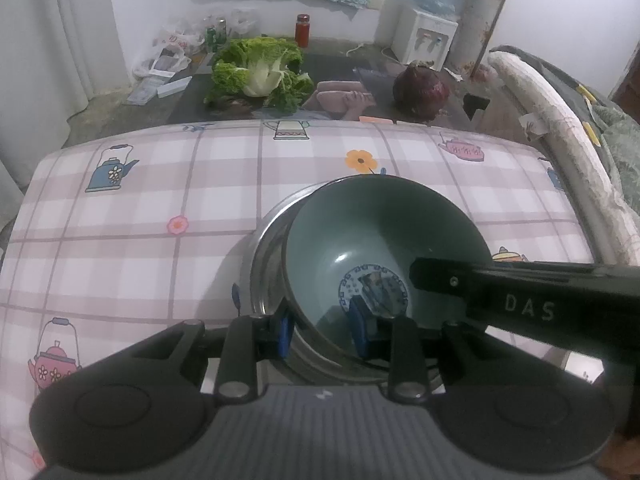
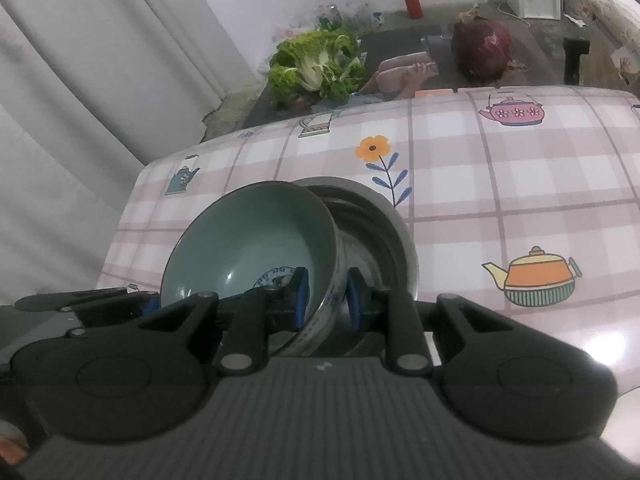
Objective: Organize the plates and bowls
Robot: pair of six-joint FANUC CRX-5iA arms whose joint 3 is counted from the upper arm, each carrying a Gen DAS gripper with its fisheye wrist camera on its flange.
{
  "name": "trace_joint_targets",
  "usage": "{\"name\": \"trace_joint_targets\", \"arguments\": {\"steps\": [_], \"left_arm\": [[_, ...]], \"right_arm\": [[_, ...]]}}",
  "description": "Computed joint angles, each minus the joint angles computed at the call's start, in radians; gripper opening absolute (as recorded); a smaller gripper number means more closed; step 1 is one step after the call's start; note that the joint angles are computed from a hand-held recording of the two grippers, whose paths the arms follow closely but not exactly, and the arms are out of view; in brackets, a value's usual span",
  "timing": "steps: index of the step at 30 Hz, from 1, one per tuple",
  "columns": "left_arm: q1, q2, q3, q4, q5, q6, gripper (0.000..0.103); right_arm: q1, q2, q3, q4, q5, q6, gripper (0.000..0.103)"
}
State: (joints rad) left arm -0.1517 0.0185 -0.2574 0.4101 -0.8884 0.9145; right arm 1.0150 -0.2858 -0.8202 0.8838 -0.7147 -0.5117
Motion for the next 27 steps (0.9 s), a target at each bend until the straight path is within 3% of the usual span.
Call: {"name": "trace_joint_targets", "arguments": {"steps": [27], "left_arm": [[-0.022,0.042,0.032,-0.070,0.004,0.049,0.030]], "right_arm": [[-0.019,0.031,0.013,-0.040,0.024,0.033,0.024]]}}
